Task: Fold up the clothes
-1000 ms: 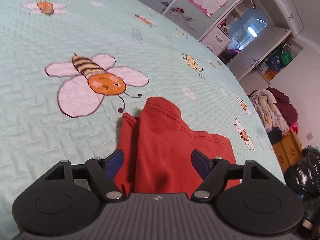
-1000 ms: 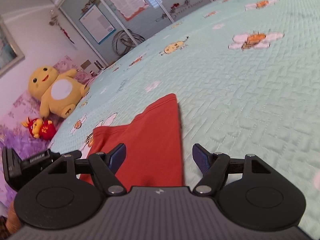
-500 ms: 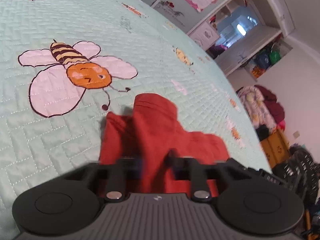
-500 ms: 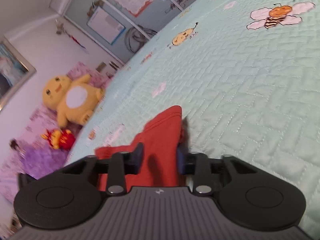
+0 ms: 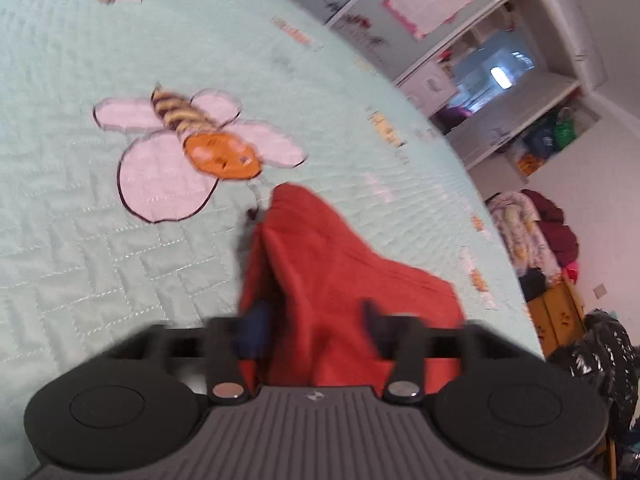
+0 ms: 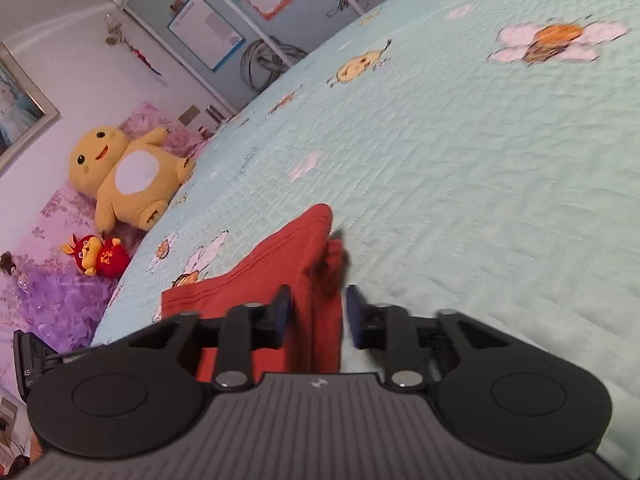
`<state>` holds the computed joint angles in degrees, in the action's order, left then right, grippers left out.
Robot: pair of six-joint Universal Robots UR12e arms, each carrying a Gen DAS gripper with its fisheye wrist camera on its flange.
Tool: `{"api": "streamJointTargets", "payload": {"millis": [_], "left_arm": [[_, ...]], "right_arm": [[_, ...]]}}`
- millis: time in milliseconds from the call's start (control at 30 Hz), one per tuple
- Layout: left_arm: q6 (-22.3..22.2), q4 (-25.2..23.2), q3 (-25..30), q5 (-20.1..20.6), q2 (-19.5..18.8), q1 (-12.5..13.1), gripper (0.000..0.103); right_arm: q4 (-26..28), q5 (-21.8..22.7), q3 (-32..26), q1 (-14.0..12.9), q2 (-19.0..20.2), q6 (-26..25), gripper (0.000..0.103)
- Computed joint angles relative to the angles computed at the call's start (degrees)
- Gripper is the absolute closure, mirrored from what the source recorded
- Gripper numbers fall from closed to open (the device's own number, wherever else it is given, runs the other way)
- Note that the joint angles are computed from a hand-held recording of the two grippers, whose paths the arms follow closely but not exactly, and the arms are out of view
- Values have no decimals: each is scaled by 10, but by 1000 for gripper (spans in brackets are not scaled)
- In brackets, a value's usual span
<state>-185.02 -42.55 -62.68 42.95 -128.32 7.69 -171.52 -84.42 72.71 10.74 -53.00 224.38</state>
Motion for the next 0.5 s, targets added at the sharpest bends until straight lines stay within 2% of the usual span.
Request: {"api": "streamJointTargets", "payload": {"millis": [67, 133, 233, 267, 333, 433, 500], "left_arm": [[21, -14, -33, -12, 25, 10, 31], [43, -31, -64, -23, 50, 20, 31], [87, -115, -121, -40, 94, 39, 31], [90, -124, -143, -47, 108, 45, 31], [72, -100, -193, -68, 137, 58, 31], [44, -97, -228, -88, 162, 70, 30], [56, -111, -233, -93, 168, 70, 29]], "right_arm": [[-22, 6, 40, 1, -26, 11, 62], [-44, 34, 86, 2, -58, 33, 61], [-65, 63, 151, 9, -104, 57, 58], [-62, 63, 167, 14, -117, 50, 56], [-47, 53, 194, 28, -142, 29, 55], [-40, 53, 224, 41, -164, 23, 55], [-37, 36, 232, 51, -170, 4, 55]]}}
